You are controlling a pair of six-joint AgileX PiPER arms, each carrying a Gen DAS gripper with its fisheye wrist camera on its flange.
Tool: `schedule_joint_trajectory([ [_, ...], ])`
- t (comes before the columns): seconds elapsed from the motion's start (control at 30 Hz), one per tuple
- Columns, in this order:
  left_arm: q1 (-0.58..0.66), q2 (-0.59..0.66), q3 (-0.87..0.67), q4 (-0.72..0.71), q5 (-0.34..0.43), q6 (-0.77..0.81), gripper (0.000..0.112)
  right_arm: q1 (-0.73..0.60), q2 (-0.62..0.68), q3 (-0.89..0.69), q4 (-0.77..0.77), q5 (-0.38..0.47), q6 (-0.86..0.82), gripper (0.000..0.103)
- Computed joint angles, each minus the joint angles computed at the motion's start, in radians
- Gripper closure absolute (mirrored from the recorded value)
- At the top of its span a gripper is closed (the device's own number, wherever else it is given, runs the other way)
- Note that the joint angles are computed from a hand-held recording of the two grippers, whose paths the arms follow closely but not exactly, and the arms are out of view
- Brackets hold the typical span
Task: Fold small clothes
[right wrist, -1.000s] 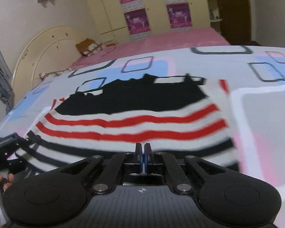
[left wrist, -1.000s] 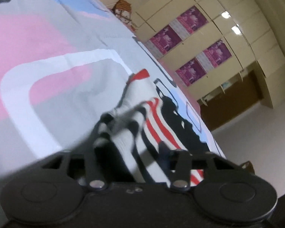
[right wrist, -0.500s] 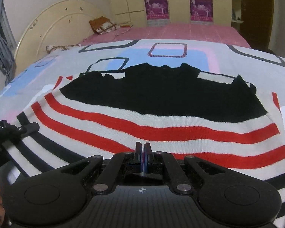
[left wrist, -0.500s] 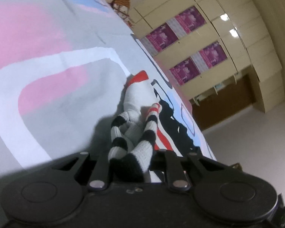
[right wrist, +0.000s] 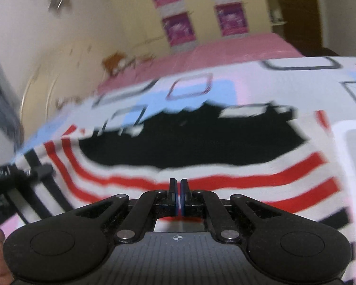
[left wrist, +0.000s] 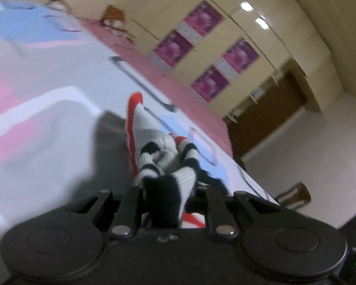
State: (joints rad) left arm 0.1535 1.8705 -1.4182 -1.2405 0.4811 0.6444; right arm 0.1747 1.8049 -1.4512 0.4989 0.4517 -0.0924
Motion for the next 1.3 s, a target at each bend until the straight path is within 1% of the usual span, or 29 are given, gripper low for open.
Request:
schedule_joint_trajectory([
  [0.13, -0.137, 0.009, -0.127, 0.176, 0.01, -0.161, 0.097, -0.167, -0.055, 0.046, 0.203, 0.032, -0.161, 0.101],
  [0.2, -0.221, 0.037, -0.217, 0.327, 0.031, -0.291, 0.097, -0.259, -0.073, 0.047, 0.273, 0.064, -0.226, 0.101],
  [0.3, -0.358, 0.116, -0.381, 0.59, 0.097, -0.488, 0.097, -0.397, -0.088, 0.04, 0.376, 0.134, -0.299, 0.101],
  [0.33, -0.403, 0.163, -0.46, 0.69, 0.153, -0.557, 0.097, -0.448, -0.089, 0.04, 0.429, 0.165, -0.337, 0.101],
  [0.37, -0.448, 0.225, -0.553, 0.782, 0.226, -0.627, 0.097, -0.489, -0.086, 0.039, 0.477, 0.201, -0.372, 0.101],
  [0.4, -0.485, 0.293, -0.642, 0.836, 0.303, -0.671, 0.094, -0.529, -0.081, 0.035, 0.508, 0.24, -0.395, 0.101],
  [0.43, -0.508, 0.357, -0.729, 0.855, 0.392, -0.677, 0.084, -0.554, -0.079, 0.029, 0.498, 0.259, -0.384, 0.1],
  [0.47, -0.544, 0.408, -0.786, 0.911, 0.447, -0.687, 0.08, -0.57, -0.079, 0.023, 0.473, 0.274, -0.355, 0.093],
  [0.5, -0.572, 0.42, -0.805, 0.959, 0.462, -0.672, 0.075, -0.591, -0.079, 0.017, 0.461, 0.294, -0.341, 0.044],
  [0.53, -0.581, 0.402, -0.783, 0.968, 0.441, -0.651, 0.052, -0.61, -0.087, 0.032, 0.482, 0.297, -0.368, 0.01],
  [0.57, -0.576, 0.377, -0.763, 0.936, 0.446, -0.63, 0.042, -0.636, -0.106, 0.062, 0.542, 0.307, -0.434, 0.011],
  [0.6, -0.553, 0.34, -0.719, 0.865, 0.433, -0.601, 0.047, -0.663, -0.106, 0.067, 0.592, 0.355, -0.498, 0.015],
  [0.63, -0.526, 0.293, -0.658, 0.803, 0.408, -0.576, 0.06, -0.68, -0.099, 0.06, 0.617, 0.403, -0.523, 0.033],
  [0.67, -0.498, 0.255, -0.621, 0.763, 0.399, -0.558, 0.063, -0.693, -0.083, 0.047, 0.638, 0.455, -0.534, 0.044],
  [0.7, -0.474, 0.222, -0.582, 0.747, 0.374, -0.548, 0.065, -0.696, -0.061, 0.027, 0.652, 0.507, -0.53, 0.053],
  [0.77, -0.416, 0.178, -0.522, 0.761, 0.299, -0.539, 0.067, -0.676, -0.028, 0.004, 0.669, 0.558, -0.537, 0.053],
  [0.83, -0.372, 0.209, -0.569, 0.84, 0.29, -0.586, 0.077, -0.629, 0.024, -0.052, 0.632, 0.597, -0.502, 0.053],
  [0.87, -0.341, 0.24, -0.6, 0.841, 0.291, -0.599, 0.079, -0.604, 0.046, -0.074, 0.614, 0.608, -0.479, 0.053],
  [0.9, -0.31, 0.279, -0.643, 0.81, 0.307, -0.584, 0.084, -0.586, 0.059, -0.086, 0.601, 0.607, -0.468, 0.053],
  [0.93, -0.289, 0.32, -0.69, 0.791, 0.331, -0.574, 0.086, -0.565, 0.076, -0.108, 0.574, 0.608, -0.447, 0.053],
  [1.0, -0.262, 0.44, -0.852, 0.744, 0.437, -0.553, 0.086, -0.523, 0.117, -0.167, 0.497, 0.605, -0.384, 0.053],
  [1.03, -0.248, 0.482, -0.905, 0.716, 0.473, -0.544, 0.086, -0.505, 0.139, -0.195, 0.474, 0.606, -0.364, 0.053],
  [1.1, -0.232, 0.527, -0.934, 0.661, 0.495, -0.508, 0.088, -0.466, 0.173, -0.243, 0.431, 0.586, -0.34, 0.053],
  [1.13, -0.231, 0.539, -0.937, 0.658, 0.487, -0.496, 0.09, -0.45, 0.188, -0.266, 0.415, 0.58, -0.33, 0.053],
  [1.17, -0.238, 0.517, -0.901, 0.656, 0.468, -0.484, 0.09, -0.432, 0.18, -0.262, 0.394, 0.563, -0.328, 0.056],
  [1.2, -0.235, 0.502, -0.874, 0.646, 0.455, -0.468, 0.092, -0.408, 0.174, -0.265, 0.352, 0.533, -0.332, 0.082],
  [1.23, -0.234, 0.491, -0.854, 0.631, 0.447, -0.449, 0.094, -0.388, 0.165, -0.268, 0.307, 0.51, -0.331, 0.088],
  [1.27, -0.233, 0.491, -0.848, 0.615, 0.439, -0.428, 0.096, -0.383, 0.152, -0.25, 0.302, 0.487, -0.347, 0.09],
  [1.3, -0.233, 0.461, -0.803, 0.596, 0.424, -0.39, 0.1, -0.387, 0.117, -0.198, 0.329, 0.45, -0.391, 0.091],
])
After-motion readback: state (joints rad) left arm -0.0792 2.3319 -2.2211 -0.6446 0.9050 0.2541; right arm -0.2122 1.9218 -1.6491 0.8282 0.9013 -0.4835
